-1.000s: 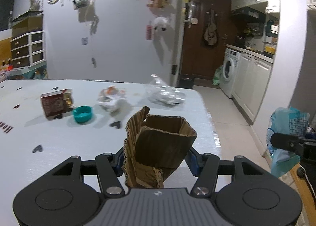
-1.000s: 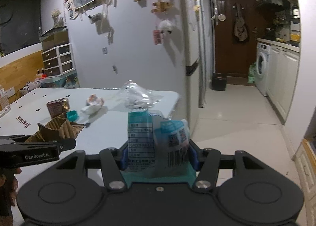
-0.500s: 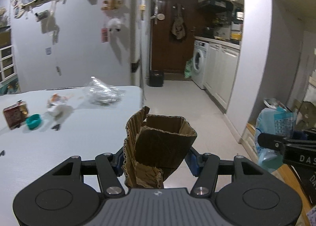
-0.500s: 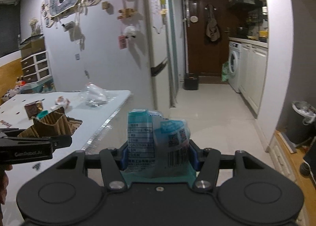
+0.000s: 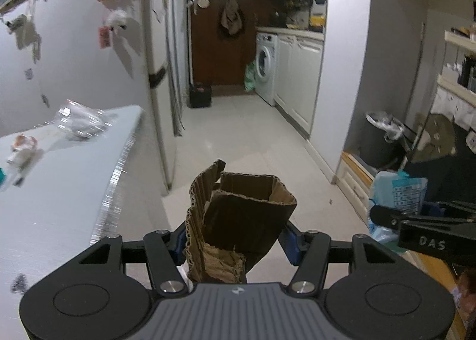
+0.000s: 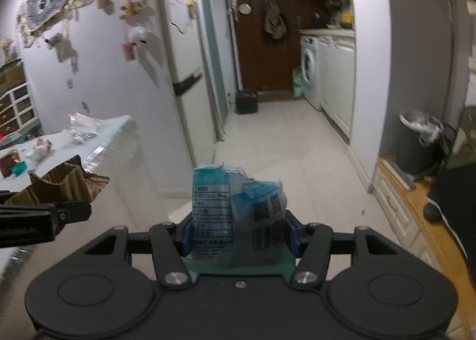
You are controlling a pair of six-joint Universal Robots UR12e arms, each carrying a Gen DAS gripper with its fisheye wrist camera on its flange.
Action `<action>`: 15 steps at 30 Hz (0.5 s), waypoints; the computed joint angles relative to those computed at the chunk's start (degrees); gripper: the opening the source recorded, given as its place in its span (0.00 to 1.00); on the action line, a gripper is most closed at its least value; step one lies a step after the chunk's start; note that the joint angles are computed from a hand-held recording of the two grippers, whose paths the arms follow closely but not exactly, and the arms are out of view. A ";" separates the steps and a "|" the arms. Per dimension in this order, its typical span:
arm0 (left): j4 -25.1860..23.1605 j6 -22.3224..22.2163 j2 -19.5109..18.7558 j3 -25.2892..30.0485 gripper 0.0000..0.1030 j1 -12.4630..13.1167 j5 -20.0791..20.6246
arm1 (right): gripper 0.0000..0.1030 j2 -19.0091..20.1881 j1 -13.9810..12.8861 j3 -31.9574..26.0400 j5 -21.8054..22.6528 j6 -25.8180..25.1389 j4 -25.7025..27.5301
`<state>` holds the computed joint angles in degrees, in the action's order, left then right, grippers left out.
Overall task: Collect trash
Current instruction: 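Carry the cardboard and snack bag with both tools over the trash bin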
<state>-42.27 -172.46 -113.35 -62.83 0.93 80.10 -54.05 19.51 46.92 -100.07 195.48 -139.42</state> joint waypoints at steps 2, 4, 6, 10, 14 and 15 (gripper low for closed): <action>-1.72 0.11 -1.02 1.10 0.58 -0.53 -0.10 | 0.57 -0.16 -0.42 1.02 -0.11 0.76 0.50; -3.67 -0.22 -2.27 2.57 0.58 -1.01 -0.50 | 0.57 -0.34 -0.86 2.21 -0.22 1.54 0.51; -5.37 -0.46 -3.61 4.24 0.58 -1.49 -1.30 | 0.57 -0.18 -1.32 2.91 0.09 2.43 0.58; -8.63 0.54 -7.29 9.02 0.58 -2.89 -0.99 | 0.57 1.05 -2.60 2.26 2.37 4.94 4.06; -13.01 0.63 -11.14 13.76 0.58 -3.74 -1.62 | 0.57 2.88 -3.63 0.47 3.60 6.34 7.42; -14.47 0.77 -12.16 14.94 0.58 -3.91 -1.43 | 0.57 3.43 -3.97 -0.06 4.31 6.80 8.51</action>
<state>-56.74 -171.70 -125.52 -47.89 -2.98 78.68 -50.62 15.53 46.86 -95.76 202.28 -130.91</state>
